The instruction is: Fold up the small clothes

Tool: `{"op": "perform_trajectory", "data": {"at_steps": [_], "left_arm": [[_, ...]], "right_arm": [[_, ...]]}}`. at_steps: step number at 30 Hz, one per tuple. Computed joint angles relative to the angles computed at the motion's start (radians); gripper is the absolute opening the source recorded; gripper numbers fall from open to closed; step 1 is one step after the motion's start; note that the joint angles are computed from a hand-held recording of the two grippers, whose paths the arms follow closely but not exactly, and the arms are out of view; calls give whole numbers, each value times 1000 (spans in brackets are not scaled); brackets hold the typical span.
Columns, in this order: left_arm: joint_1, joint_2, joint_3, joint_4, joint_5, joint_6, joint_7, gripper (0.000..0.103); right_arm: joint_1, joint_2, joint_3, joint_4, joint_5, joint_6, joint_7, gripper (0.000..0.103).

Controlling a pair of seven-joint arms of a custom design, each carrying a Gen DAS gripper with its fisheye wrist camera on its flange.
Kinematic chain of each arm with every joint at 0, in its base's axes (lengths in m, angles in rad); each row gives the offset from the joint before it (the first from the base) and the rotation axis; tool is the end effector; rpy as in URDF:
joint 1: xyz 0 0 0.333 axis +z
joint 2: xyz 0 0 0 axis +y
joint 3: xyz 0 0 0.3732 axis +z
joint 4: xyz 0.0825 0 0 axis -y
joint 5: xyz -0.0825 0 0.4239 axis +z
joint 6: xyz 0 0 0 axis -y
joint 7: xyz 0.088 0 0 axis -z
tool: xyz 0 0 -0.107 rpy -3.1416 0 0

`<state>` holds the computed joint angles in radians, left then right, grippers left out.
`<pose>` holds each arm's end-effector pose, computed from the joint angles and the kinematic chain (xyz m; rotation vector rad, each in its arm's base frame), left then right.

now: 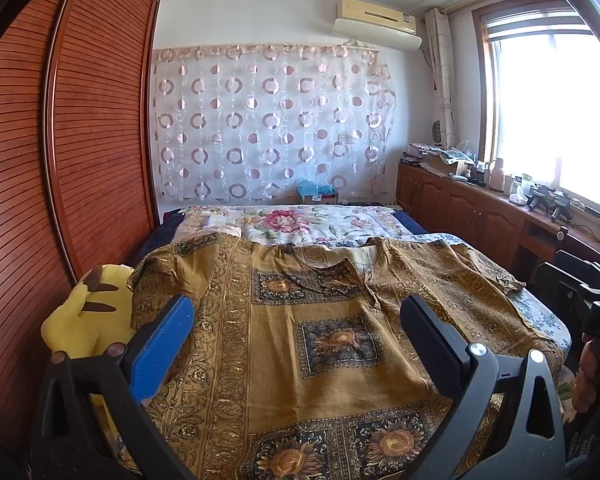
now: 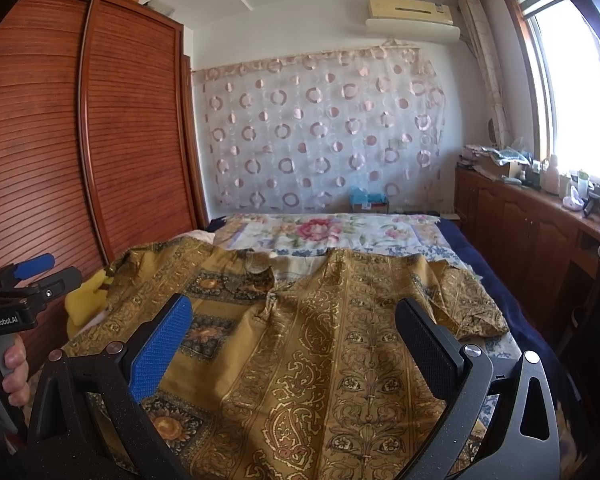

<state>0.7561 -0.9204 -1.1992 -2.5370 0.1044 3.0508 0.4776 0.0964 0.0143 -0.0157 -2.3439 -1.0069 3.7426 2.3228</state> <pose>0.4022 -0.2910 0.4901 -1.6648 1.2324 -0.8870 0.5122 0.1543 0.4858 -1.7513 0.9611 -0.5855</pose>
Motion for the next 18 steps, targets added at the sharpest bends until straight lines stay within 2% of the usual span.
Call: {"op": "perform_trajectory", "data": {"at_steps": [18], "left_arm": [[2,0,0,3,4,0,1,103]], "right_arm": [[4,1,1,-13,25,7,-26,103]]}}
